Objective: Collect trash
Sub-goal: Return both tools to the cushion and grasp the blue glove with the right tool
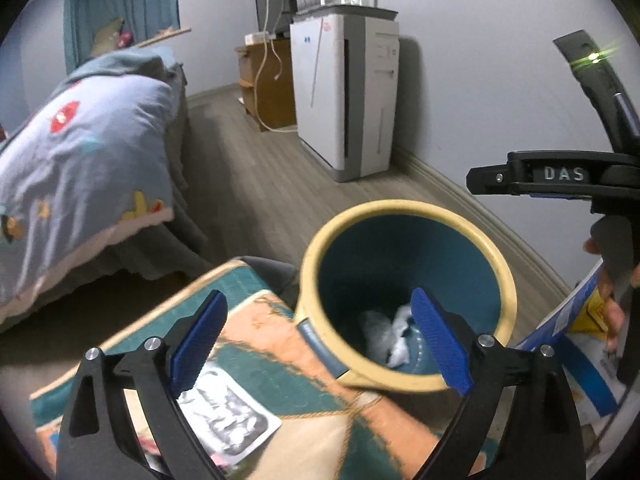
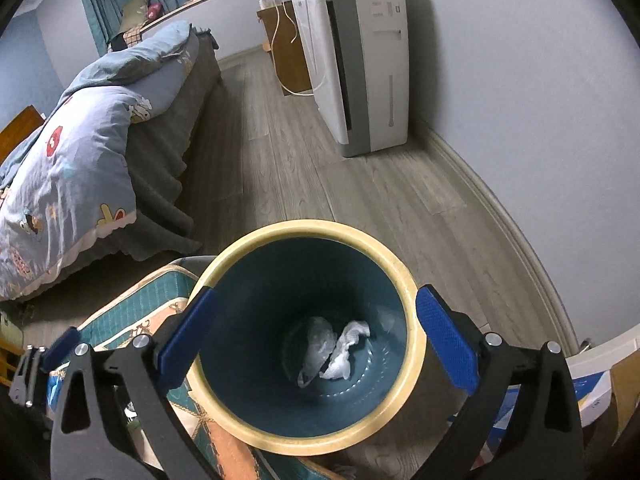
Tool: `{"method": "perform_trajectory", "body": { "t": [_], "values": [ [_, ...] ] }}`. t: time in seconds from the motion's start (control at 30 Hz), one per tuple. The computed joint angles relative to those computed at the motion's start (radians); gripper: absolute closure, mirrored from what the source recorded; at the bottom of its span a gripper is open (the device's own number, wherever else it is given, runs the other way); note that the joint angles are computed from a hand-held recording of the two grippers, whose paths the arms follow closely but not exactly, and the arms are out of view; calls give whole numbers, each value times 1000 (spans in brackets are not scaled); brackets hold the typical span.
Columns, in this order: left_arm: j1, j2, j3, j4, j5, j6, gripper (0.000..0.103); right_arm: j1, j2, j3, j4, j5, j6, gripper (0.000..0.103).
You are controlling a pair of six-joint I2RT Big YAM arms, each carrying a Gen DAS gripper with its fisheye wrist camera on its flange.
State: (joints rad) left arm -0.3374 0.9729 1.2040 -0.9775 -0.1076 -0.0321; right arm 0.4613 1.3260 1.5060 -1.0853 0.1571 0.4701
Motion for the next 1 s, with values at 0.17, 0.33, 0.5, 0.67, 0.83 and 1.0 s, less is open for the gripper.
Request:
{"method": "perform_trajectory", "body": {
  "t": [0.17, 0.33, 0.5, 0.67, 0.83, 1.0],
  "values": [
    [31, -81, 3, -45, -18, 52, 10, 43, -32, 5, -4, 17, 6, 6],
    [76, -168, 27, -113, -49, 112, 10, 110, -51, 26, -44, 14, 54, 6],
    [180, -267, 60, -216, 21, 161, 9, 179, -76, 36, -77, 22, 169, 6],
    [395, -346, 99, -341, 157, 244, 8, 276, -88, 32, -94, 44, 238, 6],
    [682, -380, 102, -404, 347, 376, 7, 378, -71, 32, -128, 94, 269, 6],
    [880, -369, 88, -450, 449, 468, 7, 464, -51, 18, -142, 144, 314, 6]
  ]
}}
